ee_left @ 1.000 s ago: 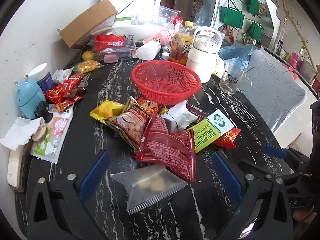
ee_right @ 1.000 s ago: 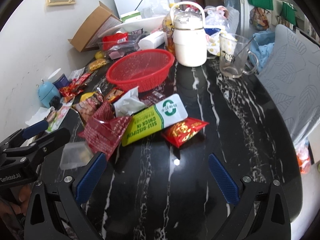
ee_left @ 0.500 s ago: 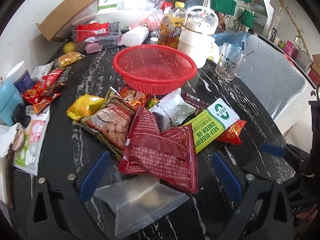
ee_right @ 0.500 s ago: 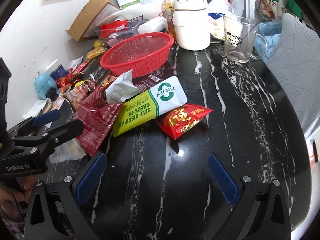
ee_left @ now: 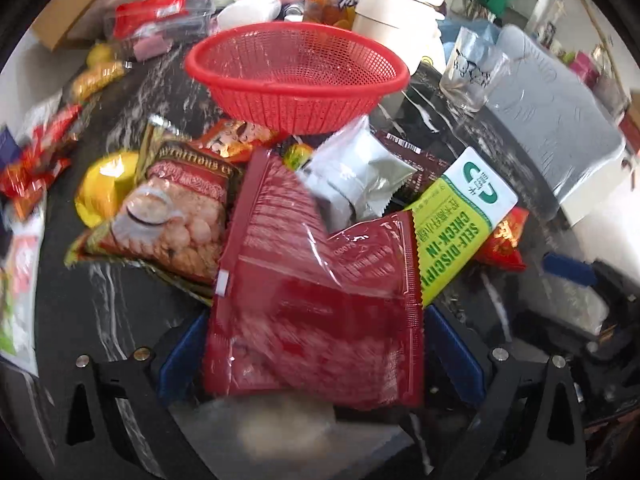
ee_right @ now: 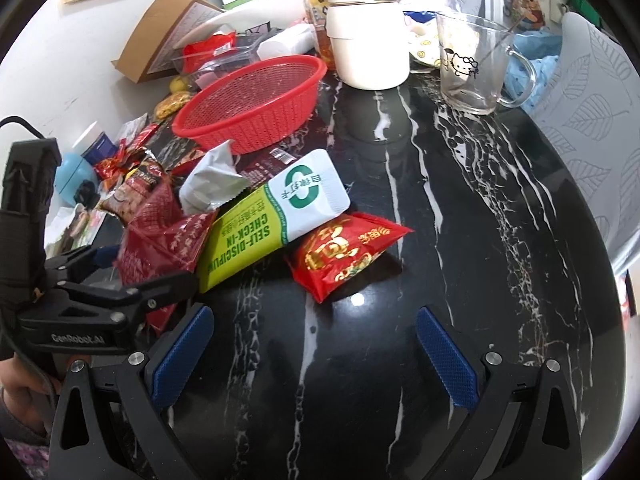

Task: Organize snacks
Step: 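Grasp the large red printed snack bag with the left gripper, then grasp the green-and-white check-in bar with the right gripper while the left holds the red bag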

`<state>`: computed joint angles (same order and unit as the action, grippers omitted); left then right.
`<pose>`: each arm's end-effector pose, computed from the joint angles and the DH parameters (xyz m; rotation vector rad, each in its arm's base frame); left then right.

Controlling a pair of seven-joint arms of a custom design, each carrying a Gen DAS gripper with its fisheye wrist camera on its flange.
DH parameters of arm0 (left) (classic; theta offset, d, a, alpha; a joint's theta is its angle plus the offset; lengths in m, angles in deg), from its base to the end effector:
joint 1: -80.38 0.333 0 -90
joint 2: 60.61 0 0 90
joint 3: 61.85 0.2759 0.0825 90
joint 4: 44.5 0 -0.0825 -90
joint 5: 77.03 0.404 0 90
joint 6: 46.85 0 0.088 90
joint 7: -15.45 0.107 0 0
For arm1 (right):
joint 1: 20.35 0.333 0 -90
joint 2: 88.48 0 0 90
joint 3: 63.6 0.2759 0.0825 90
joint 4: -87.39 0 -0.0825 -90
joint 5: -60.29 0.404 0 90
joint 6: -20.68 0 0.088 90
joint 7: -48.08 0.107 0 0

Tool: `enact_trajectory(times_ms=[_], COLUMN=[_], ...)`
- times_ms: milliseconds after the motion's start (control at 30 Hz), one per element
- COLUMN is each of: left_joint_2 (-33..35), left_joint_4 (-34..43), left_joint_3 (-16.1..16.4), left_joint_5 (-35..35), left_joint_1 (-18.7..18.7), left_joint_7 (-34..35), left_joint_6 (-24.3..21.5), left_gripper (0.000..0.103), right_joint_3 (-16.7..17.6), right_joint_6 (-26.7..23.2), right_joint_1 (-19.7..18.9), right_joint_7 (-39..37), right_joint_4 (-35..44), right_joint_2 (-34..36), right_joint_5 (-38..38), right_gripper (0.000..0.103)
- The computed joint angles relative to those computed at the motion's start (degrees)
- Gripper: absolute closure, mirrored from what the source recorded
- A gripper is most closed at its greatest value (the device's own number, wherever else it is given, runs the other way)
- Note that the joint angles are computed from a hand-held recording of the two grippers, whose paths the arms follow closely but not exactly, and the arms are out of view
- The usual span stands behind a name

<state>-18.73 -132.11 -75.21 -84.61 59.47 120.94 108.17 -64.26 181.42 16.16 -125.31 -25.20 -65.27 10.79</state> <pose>0.6268 -0.3869 0.2416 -1.2935 2.6642 -0.7561 0.4959 0.4034 0.2502 -1.5393 2.0756 -0.3686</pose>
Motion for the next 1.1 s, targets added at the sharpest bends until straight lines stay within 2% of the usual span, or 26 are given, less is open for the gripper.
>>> enact_trajectory(times_ms=[100,200,267,467,700,900,1100], left_joint_2=[0.44,0.23,-0.79,-2.09,-5.09,-7.88,-8.34], left_joint_4=[0.10,-0.65,-2.46,-3.87,-7.78,-10.98,-11.45], left_joint_3=[2.60,2.28,2.12,0.39,-3.95,-5.29,-5.83], left_joint_5=[3.48,4.13,4.15,1.42,-4.75,-8.18,-10.69], left_joint_1=[-2.67,-2.46,-2.22,-0.06,4.35,5.98,6.44], left_joint_7=[-1.36,-0.96,-0.95,-1.16,2.84,5.73,7.55], left_joint_6=[1.78,2.98,5.13,4.77,5.78,8.66,9.55], left_gripper=[0.000,0.002,0.023,0.048,0.050,0.050,0.050], right_joint_3=[0.14,0.34,0.31,0.14,0.24,-0.04,-0.05], right_joint_6=[-0.32,-0.69,-0.99,-1.22,-2.14,-2.41,-1.90], right_joint_1=[-0.13,-0.32,-0.24,0.25,0.84,0.94,-0.37], right_joint_7=[-0.21,-0.55,-0.46,1.27,2.55,4.15,-0.06], right_joint_4=[-0.09,-0.30,-0.46,-0.46,0.65,1.74,4.97], right_joint_2=[0.03,-0.06,-0.20,-0.58,-0.98,-1.04,1.32], right_joint_5=[0.57,1.25,1.31,0.18,-2.52,-5.77,-6.26], right_gripper=[0.000,0.000,0.000,0.000,0.000,0.002,0.005])
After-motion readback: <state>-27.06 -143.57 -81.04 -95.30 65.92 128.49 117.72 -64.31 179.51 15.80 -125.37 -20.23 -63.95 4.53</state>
